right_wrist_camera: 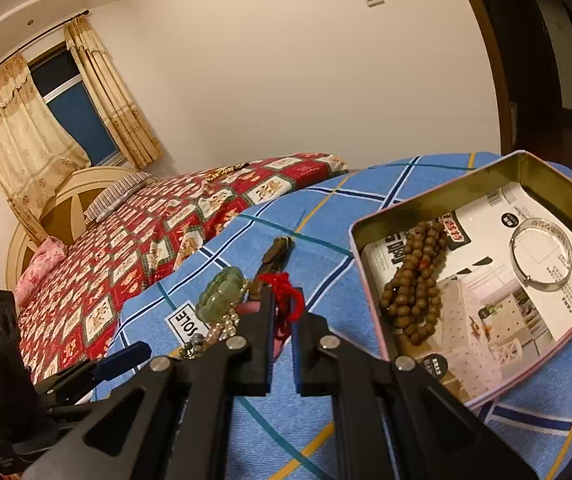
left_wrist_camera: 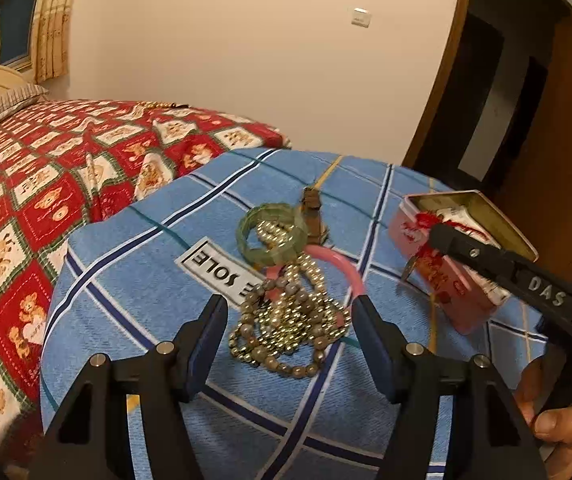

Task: Organize jewelry
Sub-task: 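Grasp the red-string green pendant with the right tool while the left tool grasps the grey bead bracelet, then carry both items into the pink tin and open both tools to release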

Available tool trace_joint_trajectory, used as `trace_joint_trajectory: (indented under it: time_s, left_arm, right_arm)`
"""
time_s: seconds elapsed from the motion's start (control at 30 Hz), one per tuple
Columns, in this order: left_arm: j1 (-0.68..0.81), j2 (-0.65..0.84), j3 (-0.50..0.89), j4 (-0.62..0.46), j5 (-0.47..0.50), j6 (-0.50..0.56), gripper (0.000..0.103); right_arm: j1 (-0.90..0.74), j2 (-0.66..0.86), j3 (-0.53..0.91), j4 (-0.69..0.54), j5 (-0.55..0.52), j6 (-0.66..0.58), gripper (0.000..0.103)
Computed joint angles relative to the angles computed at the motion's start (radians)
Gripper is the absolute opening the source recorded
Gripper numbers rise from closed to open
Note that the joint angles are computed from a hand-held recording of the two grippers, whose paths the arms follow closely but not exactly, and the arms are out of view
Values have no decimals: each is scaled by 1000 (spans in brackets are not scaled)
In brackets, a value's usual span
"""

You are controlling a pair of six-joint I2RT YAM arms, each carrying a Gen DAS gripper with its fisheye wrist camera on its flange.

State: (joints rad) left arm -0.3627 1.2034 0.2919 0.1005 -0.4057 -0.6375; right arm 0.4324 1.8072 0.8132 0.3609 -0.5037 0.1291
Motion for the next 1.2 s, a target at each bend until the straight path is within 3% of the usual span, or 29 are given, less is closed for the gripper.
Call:
trace_joint_trajectory:
  time_s: [0.23,0.27,0.3,0.33,0.4,0.97,1.2]
  left_arm:
    - [-7,132,72,-38,48,17,65]
    - [1,137,73,-43,51,8,61]
    - [14,128,62,-36,61,1,36]
    - [32,110,42,-14,88,4,22]
    - [50,82,14,12,115,11,8]
    - [-22,-143,-54,-10,0,30,7]
    - [-72,-230,-15,-37,-80,63,7]
  right_arm:
    - [-3,-7,-5,-4,-5,11,10]
    - [-3,-8,-5,-5,-6,11,10]
    - [-4,-8,-6,-8,-6,11,10]
    - [-4,-10,-6,-9,-5,11,10]
    - [-4,-12,-8,-7,-1,14,10]
    - [-17,-15,-9,4,-8,22,10]
    - [-51,-65,-55,89,-55,56,10]
